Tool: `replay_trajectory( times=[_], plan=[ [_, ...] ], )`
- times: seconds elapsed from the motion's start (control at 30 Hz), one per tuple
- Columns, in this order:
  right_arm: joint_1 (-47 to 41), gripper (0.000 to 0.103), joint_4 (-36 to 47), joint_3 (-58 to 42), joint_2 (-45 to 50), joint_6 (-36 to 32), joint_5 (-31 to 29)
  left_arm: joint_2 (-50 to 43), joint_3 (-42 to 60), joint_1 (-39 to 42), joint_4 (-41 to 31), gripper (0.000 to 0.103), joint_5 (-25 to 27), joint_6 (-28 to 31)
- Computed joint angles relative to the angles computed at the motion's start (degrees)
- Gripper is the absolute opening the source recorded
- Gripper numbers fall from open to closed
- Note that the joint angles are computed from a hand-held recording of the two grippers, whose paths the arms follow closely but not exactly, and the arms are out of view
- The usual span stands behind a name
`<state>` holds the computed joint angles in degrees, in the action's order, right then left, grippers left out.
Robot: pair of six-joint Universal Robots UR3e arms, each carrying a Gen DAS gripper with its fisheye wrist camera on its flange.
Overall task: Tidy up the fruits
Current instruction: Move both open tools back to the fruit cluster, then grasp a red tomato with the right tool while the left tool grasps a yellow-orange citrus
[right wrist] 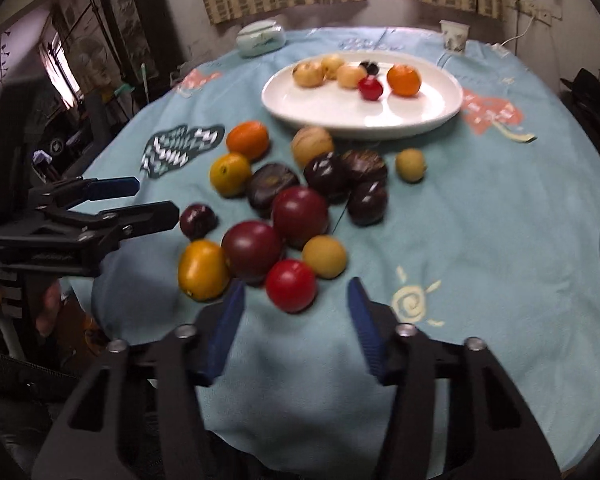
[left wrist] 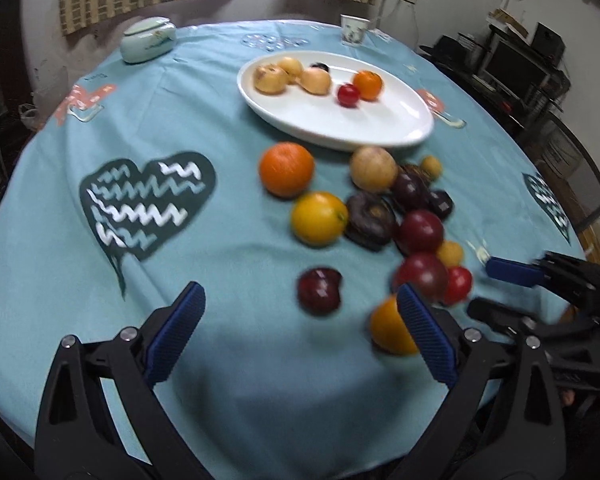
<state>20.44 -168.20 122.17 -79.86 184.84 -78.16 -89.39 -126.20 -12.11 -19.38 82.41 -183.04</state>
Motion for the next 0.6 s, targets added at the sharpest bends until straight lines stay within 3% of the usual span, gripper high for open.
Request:
replay_trajectory(
  times=[0.07,0.13,0.47,0.6],
  plan=[
    [0.67,0.041,-0.44,-1.11,2.08,0.15,-0.17,1.29,-1.76,-0.68,-0.32,0.098,-0.71,1.06],
    [1.34,0.031,-1.32,-2.44,4.66,0.63,-0.68,1.6,-2.3,-1.77,-0.86,0.098,-0.51,1.71],
    [2.39,0.03,-3.51,3.35,-1.43,4.21,-10.07,-1.94,-1.44,-5.37,0.63,0.098,-1.46,1.18],
    [-0.97,0.03,-4.05,6.7,-3.4,3.94,-7.83,-5.62,-0.58,-6.49,4.21,0.097,-1.74,0.12]
  ],
)
